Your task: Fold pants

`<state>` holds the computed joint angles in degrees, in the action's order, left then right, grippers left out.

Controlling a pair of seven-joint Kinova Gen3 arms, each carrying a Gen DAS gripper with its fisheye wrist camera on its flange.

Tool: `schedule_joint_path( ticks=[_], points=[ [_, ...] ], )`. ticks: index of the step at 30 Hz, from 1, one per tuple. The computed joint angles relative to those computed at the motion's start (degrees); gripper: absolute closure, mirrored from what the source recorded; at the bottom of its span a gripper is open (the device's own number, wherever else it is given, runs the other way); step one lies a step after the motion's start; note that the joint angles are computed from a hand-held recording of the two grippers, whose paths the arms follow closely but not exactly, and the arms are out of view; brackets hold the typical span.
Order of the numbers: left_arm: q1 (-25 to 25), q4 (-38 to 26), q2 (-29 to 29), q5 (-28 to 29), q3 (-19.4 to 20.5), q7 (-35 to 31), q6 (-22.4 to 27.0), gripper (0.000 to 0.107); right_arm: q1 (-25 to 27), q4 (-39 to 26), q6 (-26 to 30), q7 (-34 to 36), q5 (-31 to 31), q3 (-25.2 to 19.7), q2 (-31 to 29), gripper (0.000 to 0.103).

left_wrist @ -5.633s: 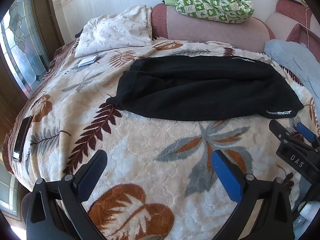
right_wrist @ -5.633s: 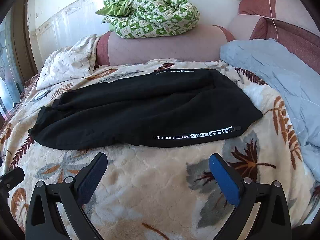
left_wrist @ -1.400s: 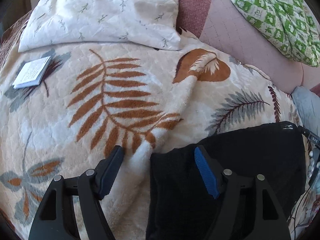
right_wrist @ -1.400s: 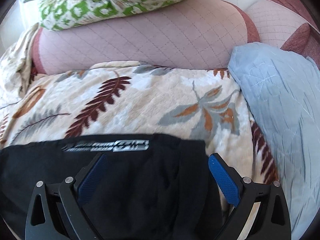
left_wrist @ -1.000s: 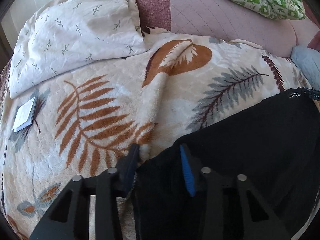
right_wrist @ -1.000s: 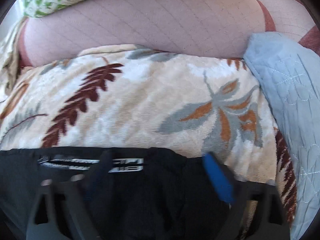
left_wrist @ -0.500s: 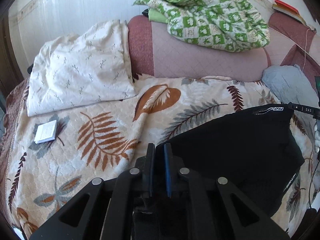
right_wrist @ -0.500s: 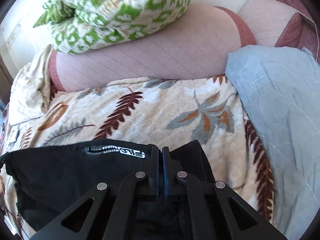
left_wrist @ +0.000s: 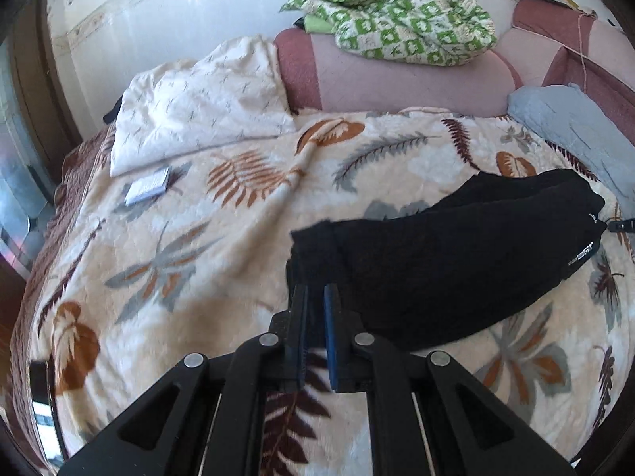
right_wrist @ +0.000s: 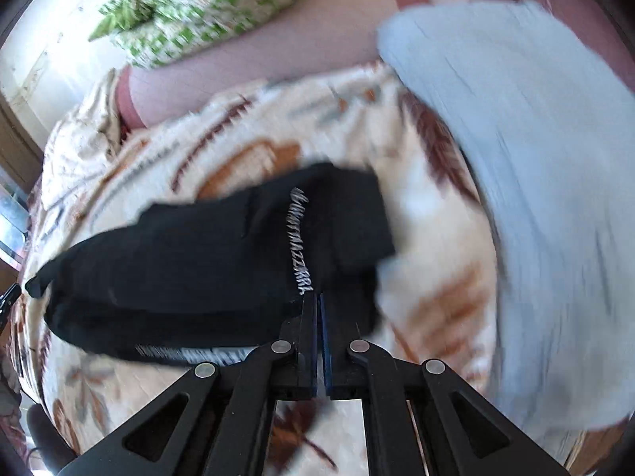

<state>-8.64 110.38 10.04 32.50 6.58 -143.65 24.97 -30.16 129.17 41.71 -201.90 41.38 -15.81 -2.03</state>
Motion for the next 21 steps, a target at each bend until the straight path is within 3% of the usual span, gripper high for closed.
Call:
schedule_joint_path(
  ticks=[3, 5, 7, 10, 11, 12, 14, 17, 19, 21],
  points=[
    [-2.39, 1.47, -0.32, 1.17, -1.58, 1.1, 2.06, 0.099, -1.63, 2.75, 2.39, -6.63, -1.21, -1.82, -0.19, 0.1],
    [-5.09, 1.7, -0.66, 5.56, -2.05, -0.45, 4.4, 0.091, -3.73, 1.21, 7.05, -7.77, -2.34, -2.19, -0.48, 0.099],
    [-6.81, 1.13, -0.19, 10.22, -2.68, -0.86, 6.32, 0.081, -3.88, -2.44, 11.71, -5.18, -1.82, -3.84, 1.54, 0.098],
    [-7.87, -0.99, 1.93, 15.34, -3.03, 0.6, 10.02, 0.076, -8.8, -10.4, 18.55, 1.66, 0.75, -0.87, 6.13, 0.093],
    [-8.17, -1.85, 3.06, 17.11, -2.76, 0.79, 11.4, 0.075, -9.56, -13.06, 19.79, 3.26, 1.34, -0.4, 7.49, 0.081],
    [-8.25, -2.58, 4.28, 18.61, -2.26, 0.9, 12.25, 0.075, -9.26, -15.71, 20.1, 4.61, 2.61, -0.94, 8.93, 0.06],
    [-7.02, -3.56, 6.05, 19.09, -1.72, 2.07, 12.16, 0.074, -10.52, -20.13, 19.59, 6.43, 5.62, -0.27, 11.69, 0.028],
    [-4.91, -4.44, 8.45, 17.31, -0.79, 3.93, 10.91, 0.074, -11.71, -26.89, 16.31, 11.71, 6.56, 2.39, 16.01, 0.029],
    [-3.42, -4.48, 9.38, 14.7, -0.53, 5.8, 8.95, 0.074, -8.84, -30.61, 12.2, 16.16, 5.32, 1.86, 18.29, 0.035],
    [-3.69, -3.95, 10.11, 13.83, 0.59, 5.38, 7.49, 0.074, -3.53, -35.22, 11.17, 20.82, 3.92, -2.23, 21.69, 0.054]
  ],
)
